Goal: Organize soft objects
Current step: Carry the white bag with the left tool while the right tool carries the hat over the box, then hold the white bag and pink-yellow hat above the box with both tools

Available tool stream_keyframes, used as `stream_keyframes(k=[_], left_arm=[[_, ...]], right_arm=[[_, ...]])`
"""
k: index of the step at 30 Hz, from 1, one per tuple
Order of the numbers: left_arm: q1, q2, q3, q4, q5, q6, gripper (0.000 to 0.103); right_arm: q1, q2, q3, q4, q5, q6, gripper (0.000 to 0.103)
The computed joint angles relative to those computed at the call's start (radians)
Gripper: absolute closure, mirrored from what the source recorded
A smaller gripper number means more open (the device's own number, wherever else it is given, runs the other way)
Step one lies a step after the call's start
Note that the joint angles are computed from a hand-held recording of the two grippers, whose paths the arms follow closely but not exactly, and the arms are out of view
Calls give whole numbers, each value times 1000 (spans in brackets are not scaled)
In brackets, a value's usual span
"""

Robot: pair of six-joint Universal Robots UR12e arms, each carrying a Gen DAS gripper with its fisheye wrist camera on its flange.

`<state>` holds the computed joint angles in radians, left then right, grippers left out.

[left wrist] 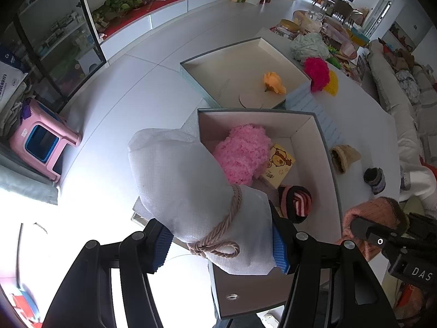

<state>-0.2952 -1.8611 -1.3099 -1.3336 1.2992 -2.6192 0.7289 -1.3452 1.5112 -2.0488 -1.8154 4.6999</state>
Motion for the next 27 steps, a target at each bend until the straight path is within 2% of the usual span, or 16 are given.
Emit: stream_keyframes(k=[8, 16, 27], left_arm=[[-8, 12, -23, -5, 19, 36, 41], [-13, 20, -44, -36, 38, 69, 41], [-30, 23, -51, -34, 73, 120, 41]], right_arm=[[0, 15, -25, 27, 3, -26, 52], [3, 41, -38, 30, 63, -70, 52], [4, 45, -5, -13, 110, -34, 52]])
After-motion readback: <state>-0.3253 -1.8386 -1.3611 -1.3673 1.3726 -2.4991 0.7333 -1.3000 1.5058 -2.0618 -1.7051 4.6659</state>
